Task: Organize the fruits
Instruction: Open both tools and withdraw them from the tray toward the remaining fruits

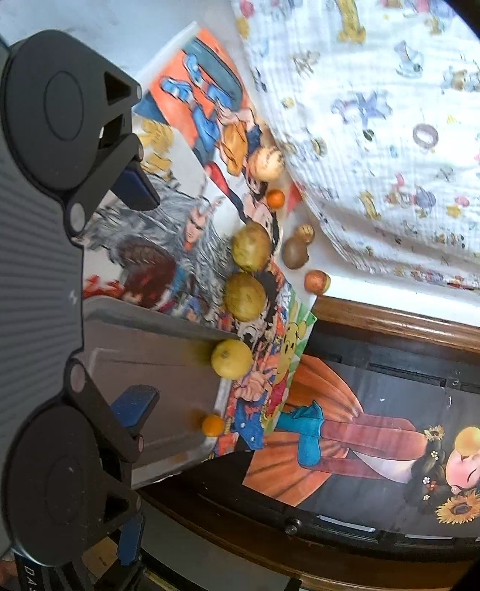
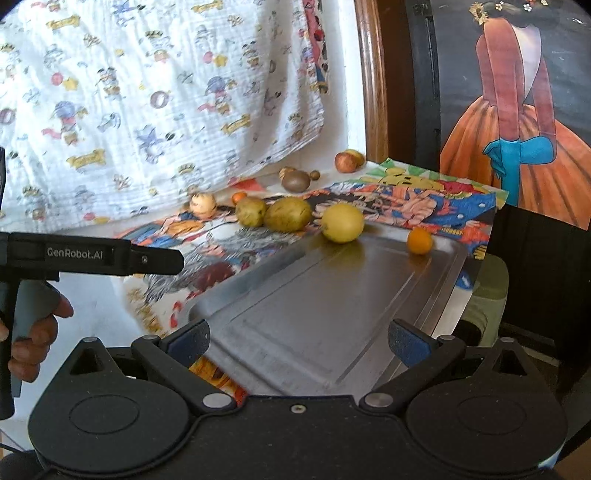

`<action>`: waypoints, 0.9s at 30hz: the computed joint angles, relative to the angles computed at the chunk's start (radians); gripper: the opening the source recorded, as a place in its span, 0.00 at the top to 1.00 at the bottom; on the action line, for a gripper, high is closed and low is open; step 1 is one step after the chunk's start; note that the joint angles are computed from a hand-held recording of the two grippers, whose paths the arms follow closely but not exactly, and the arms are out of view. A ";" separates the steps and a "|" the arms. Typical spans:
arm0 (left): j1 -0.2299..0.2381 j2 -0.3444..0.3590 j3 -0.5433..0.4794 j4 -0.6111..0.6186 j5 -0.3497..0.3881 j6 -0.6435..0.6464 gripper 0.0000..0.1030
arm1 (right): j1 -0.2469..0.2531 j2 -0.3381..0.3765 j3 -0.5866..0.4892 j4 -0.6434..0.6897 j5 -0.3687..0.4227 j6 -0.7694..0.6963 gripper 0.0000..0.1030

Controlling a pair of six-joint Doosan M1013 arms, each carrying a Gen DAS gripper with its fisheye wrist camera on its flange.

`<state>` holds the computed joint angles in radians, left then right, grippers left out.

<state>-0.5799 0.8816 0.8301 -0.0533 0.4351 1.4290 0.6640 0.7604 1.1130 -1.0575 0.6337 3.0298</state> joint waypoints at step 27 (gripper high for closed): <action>0.017 -0.061 0.136 0.080 -0.008 -0.089 0.00 | 0.010 0.050 -0.107 0.269 0.006 -0.297 0.01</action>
